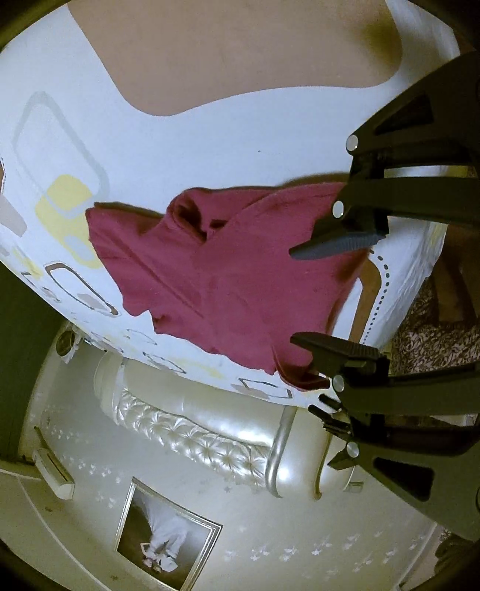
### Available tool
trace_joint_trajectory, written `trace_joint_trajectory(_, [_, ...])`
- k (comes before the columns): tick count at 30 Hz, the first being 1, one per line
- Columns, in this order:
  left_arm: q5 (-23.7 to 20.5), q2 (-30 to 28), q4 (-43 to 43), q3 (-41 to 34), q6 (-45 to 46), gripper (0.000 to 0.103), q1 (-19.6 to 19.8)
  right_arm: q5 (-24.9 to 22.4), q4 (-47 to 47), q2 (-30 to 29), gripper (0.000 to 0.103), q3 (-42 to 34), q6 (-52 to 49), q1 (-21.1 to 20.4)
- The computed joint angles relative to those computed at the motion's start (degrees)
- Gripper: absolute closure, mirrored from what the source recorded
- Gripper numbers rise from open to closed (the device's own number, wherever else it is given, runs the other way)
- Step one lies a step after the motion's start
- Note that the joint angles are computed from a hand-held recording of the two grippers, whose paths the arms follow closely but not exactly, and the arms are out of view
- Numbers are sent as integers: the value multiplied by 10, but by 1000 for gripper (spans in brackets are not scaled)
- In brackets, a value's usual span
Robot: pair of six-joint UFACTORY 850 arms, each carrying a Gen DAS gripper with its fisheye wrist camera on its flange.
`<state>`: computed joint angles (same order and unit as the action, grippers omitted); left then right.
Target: Fold small clothes
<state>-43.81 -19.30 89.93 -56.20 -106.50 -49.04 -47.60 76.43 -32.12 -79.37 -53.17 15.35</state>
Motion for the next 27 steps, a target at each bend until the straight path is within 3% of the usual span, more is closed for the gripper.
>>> trace_joint_trajectory(7, [-39, -35, 71, -6, 66, 51, -28, 2, 4, 2, 63, 6, 1, -1])
trace_joint_trajectory(22, [-59, -58, 165, 12, 139, 50, -29, -7, 15, -4, 63, 6, -4, -4])
trace_joint_trajectory(27, [-96, -77, 159, 3, 151, 49, -23, -6, 19, -2, 63, 7, -7, -3])
